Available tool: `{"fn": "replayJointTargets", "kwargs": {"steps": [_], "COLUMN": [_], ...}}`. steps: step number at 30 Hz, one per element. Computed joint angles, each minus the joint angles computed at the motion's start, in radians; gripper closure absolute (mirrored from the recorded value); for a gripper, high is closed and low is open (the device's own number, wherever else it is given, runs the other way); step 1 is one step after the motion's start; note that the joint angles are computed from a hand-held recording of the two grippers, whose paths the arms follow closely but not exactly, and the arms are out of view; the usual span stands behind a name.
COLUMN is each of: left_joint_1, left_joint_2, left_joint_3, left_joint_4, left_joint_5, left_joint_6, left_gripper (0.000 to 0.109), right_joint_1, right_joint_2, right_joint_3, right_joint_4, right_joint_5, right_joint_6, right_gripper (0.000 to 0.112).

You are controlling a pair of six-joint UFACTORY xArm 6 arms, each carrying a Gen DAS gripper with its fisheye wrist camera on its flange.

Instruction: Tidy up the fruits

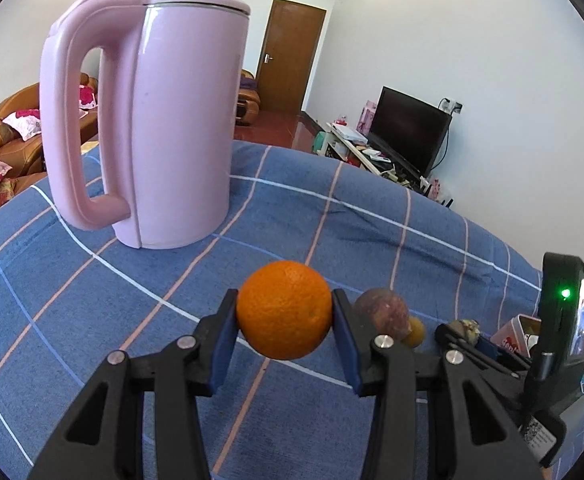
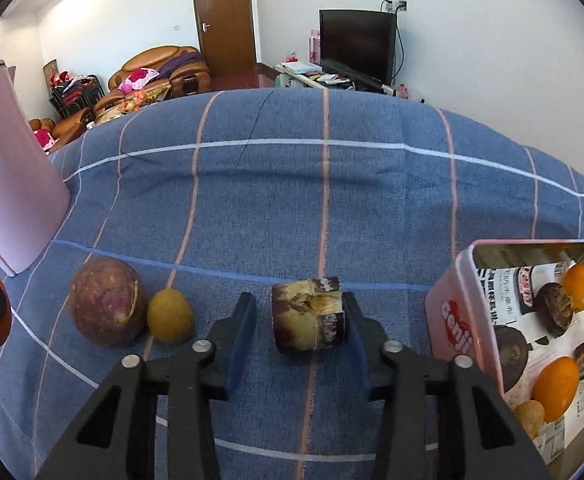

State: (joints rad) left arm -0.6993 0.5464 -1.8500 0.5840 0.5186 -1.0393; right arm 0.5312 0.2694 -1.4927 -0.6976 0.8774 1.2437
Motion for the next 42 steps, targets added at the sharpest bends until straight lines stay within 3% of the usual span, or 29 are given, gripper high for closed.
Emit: {"fn": "replayJointTargets", "kwargs": {"steps": [3,5,9,12,19,31,34,39,42], "left_joint_1": [-0.009,-0.015,-0.030,-0.042,-0.056,-0.068,-0.053,-0.027,-0.017], "left_joint_2": [0.010,0.015,0.012,0.011,0.016,-0.038,-0.050,-0.074,-0.080], "left_joint_3": [-0.018,-0.024,-0.024,-0.025,-0.025,0.055,0.078,0.113,0.122], "left_joint_4": [0.040,0.070,0.180,0.260,0.312,0.398,0.348,0.283,0.256], "left_joint_5": [0.024,0.029,0.039,0.049,0.055,-0.007,-0.018,-0.006,-0.021], "left_joint_6": [-0.005,-0.013,-0.062,-0.096,-0.118,-0.193,-0.183,-0.207,-0.210], "left_gripper": [0.062,0.062,0.062,0.062,0.062,0.061,0.061,0.061,0.061], "right_joint_1": [0.011,0.033,0.136,0.193,0.215,0.251,0.234,0.146,0.126], "right_joint_2": [-0.015,-0.056,-0.124,-0.147,-0.187,-0.262,-0.304,-0.496,-0.570], "right_joint_3": [0.019,0.066,0.130,0.156,0.191,0.278,0.322,0.527,0.603], "right_joint_4": [-0.032,-0.141,-0.464,-0.567,-0.572,-0.580,-0.565,-0.577,-0.596], "right_joint_5": [-0.023,-0.055,0.046,0.134,0.184,0.218,0.173,-0.080,-0.149], "right_joint_6": [0.013,0.088,0.301,0.384,0.445,0.470,0.500,0.697,0.768], "right_gripper": [0.080,0.080,0.080,0.080,0.080,0.080,0.080,0.080,0.080]}}
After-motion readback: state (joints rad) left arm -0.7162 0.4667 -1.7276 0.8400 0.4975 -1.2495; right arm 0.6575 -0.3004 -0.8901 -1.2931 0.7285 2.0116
